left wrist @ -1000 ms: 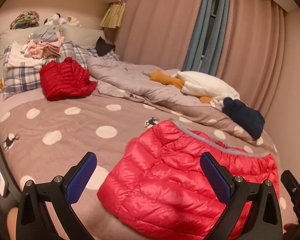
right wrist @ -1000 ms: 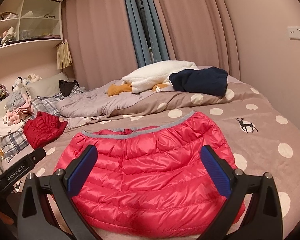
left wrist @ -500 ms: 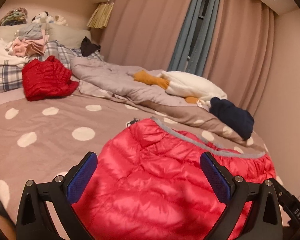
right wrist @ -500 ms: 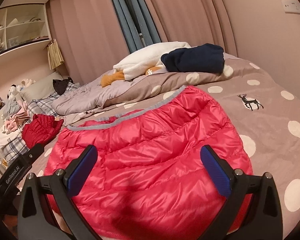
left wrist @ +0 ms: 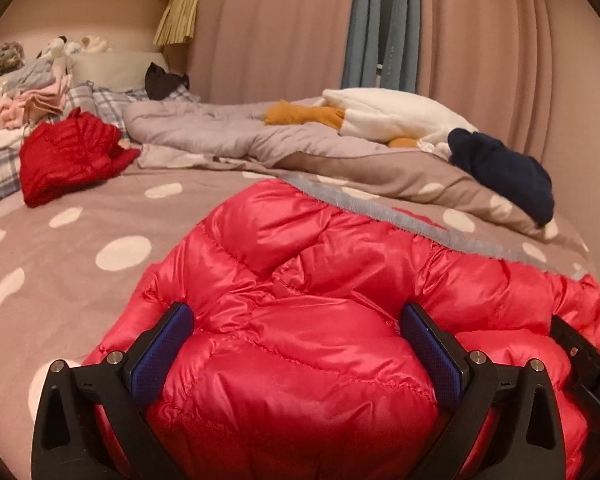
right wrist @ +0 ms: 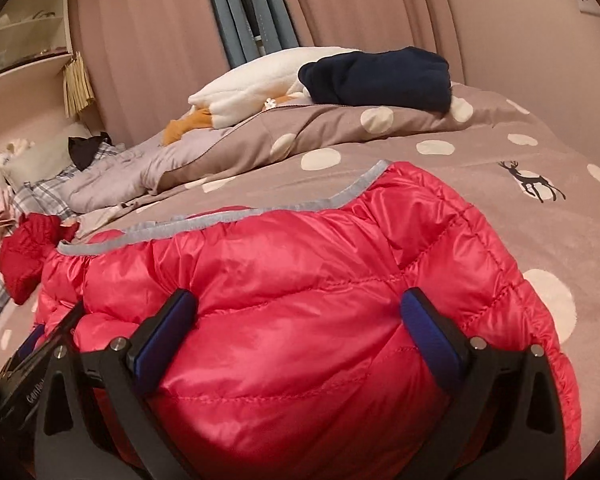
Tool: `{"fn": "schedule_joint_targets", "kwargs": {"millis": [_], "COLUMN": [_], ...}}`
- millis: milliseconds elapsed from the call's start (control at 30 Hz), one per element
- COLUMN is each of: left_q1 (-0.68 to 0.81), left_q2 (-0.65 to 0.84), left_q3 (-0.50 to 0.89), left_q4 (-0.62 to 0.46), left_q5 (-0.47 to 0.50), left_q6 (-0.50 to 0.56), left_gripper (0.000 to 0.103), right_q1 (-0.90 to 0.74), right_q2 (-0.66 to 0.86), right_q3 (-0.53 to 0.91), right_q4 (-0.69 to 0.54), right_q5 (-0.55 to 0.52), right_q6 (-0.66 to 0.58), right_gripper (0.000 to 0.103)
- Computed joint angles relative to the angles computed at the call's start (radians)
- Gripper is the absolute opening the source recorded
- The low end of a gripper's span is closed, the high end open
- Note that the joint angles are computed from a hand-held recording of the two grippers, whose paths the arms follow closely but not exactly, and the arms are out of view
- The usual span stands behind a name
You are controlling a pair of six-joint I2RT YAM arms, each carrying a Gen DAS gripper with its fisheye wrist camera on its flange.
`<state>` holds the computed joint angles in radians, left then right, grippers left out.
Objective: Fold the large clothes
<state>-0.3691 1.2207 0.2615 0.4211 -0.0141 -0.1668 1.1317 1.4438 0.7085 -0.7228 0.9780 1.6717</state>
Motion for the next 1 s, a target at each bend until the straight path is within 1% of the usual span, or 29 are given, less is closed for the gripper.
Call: {"fn": "schedule_joint_targets", "kwargs": {"millis": [133,233,400,567,1000], "left_q1": [0.070,0.065,0.061,0.077,0.080], "left_q2": [0.002,0.021,0.036,0.051,0.056], "left_q3": [-0.019,-0.005,0.001,0.007,0.009], "left_q4": [0.022,0.022,0.030,0.040,0.040], "left_q5": [0.104,0.103,0.103,0.127,0.129], "left_q6": [-0.008,-0.011,-0.019,-0.019,-0.018], "left_gripper": [0.102,0.102,0.102,0.102,0.102], "right_q1": [0.014,0.006,0.002,0.003,0.009], "right_q2": [0.017,0.017,0.019,0.019,0.016], "right_q3": [-0.011,-0.021,-0.022,-0.022,-0.021], "right_q4": [0.005,0.032,0.040,0.040,0.036], "right_q5": [0.024,0.029,0.030,0.031,0.037], "right_q6": [0.026,0.010,0.002,0.003,0.008], "right_gripper": [0.103,0.103,0.103,0.103,0.103]}}
